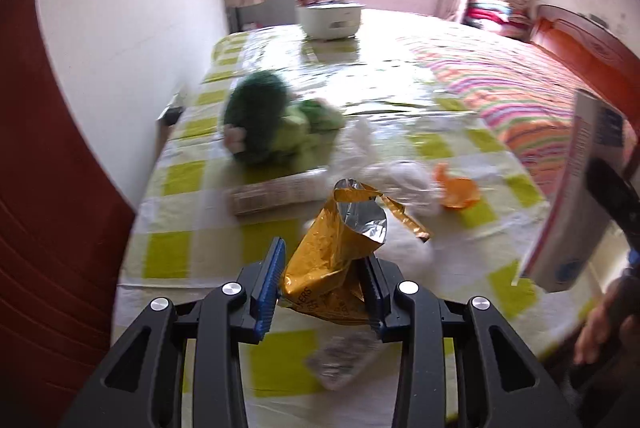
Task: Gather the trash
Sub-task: 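Carry the medicine box and gold wrapper over the bin with both grippers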
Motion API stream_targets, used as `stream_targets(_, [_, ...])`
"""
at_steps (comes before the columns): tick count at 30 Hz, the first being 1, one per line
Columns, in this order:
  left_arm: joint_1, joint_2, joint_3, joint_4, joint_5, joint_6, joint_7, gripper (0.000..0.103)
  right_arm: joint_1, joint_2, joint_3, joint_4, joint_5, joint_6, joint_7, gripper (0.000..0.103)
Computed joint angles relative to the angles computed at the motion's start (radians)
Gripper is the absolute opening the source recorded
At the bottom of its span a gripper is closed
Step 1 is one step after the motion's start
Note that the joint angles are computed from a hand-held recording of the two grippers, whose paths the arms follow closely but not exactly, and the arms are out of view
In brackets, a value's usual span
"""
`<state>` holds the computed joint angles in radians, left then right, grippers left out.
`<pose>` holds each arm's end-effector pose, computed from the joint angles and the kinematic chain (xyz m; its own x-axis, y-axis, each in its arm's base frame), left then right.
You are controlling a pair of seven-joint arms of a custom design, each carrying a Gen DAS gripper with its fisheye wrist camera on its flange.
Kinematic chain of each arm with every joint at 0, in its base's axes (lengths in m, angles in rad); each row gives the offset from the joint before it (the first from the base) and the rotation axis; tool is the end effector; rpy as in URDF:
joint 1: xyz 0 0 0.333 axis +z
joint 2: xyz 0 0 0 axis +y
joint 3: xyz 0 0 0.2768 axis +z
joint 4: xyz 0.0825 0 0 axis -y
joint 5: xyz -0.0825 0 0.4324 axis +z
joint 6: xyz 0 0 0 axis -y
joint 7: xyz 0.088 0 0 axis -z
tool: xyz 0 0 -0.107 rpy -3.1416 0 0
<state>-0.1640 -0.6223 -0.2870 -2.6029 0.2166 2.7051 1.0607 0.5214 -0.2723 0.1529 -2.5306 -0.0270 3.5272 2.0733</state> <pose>0.4251 -0.2133 0.4743 -0.1054 -0.9942 -0.0218 -0.7220 0.0915 -0.6858 0.4029 0.3293 0.4615 0.4598 -0.7906 -0.4043 -0.4760 0.1649 -0.8639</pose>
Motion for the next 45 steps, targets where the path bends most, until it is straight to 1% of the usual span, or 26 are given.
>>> stream_targets(2, [-0.037,0.007,0.012,0.004,-0.023,0.010,0.025,0.035,-0.036,-0.033,0.051,-0.026,0.066,-0.006,-0.032,0.077])
stream_targets(4, [-0.066,0.015,0.013,0.011,-0.042,0.017,0.044,0.035,-0.050,-0.063,0.073,-0.049,0.104,-0.012,-0.050,0.077])
stream_targets(5, [-0.084,0.023,0.018,0.016,-0.056,0.021,0.058,0.035,-0.066,-0.076,0.093,-0.057,0.129,-0.019,-0.064,0.077])
stream_targets(7, [-0.102,0.030,0.016,0.021,-0.074,0.028,0.066,0.035,-0.098,-0.110,0.137,-0.078,0.182,-0.028,-0.092,0.077])
stream_targets(9, [-0.129,0.041,0.026,0.028,-0.098,0.033,0.093,0.035,-0.129,-0.148,0.176,-0.101,0.228,-0.038,-0.112,0.077])
stream_targets(11, [-0.132,0.046,0.015,0.032,-0.103,0.039,0.097,0.035,-0.152,-0.191,0.203,-0.128,0.264,-0.052,-0.119,0.077])
stream_targets(12, [-0.144,0.052,0.019,0.036,-0.113,0.043,0.108,0.035,-0.170,-0.214,0.222,-0.143,0.283,-0.060,-0.121,0.077])
stream_targets(13, [-0.157,0.056,0.025,0.040,-0.125,0.043,0.121,0.035,-0.196,-0.240,0.249,-0.157,0.304,-0.070,-0.121,0.077])
stream_targets(15, [-0.164,0.059,0.021,0.044,-0.135,0.050,0.130,0.035,-0.232,-0.292,0.277,-0.190,0.328,-0.083,-0.113,0.077])
stream_targets(17, [-0.182,0.068,0.031,0.050,-0.155,0.052,0.152,0.035,-0.283,-0.348,0.320,-0.218,0.348,-0.109,-0.094,0.077])
stream_targets(21, [-0.194,0.082,0.018,0.064,-0.169,0.055,0.168,0.035,-0.356,-0.459,0.364,-0.285,0.349,-0.156,-0.034,0.077])
stream_targets(25, [-0.212,0.101,0.017,0.079,-0.183,0.053,0.187,0.035,-0.413,-0.552,0.394,-0.341,0.333,-0.202,0.029,0.077])
stream_targets(29, [-0.217,0.120,0.008,0.097,-0.184,0.049,0.195,0.035,-0.466,-0.616,0.419,-0.379,0.305,-0.246,0.088,0.077])
stream_targets(31, [-0.220,0.125,0.005,0.103,-0.186,0.047,0.198,0.035,-0.477,-0.634,0.411,-0.395,0.286,-0.267,0.110,0.077])
stream_targets(36, [-0.230,0.144,-0.002,0.122,-0.187,0.036,0.206,0.035,-0.532,-0.679,0.424,-0.421,0.231,-0.314,0.169,0.078])
stream_targets(40, [-0.236,0.164,-0.010,0.140,-0.184,0.032,0.212,0.035,-0.537,-0.719,0.420,-0.455,0.198,-0.335,0.226,0.078])
stream_targets(45, [-0.253,0.195,-0.008,0.171,-0.196,0.033,0.230,0.035,-0.533,-0.724,0.417,-0.469,0.148,-0.355,0.289,0.078])
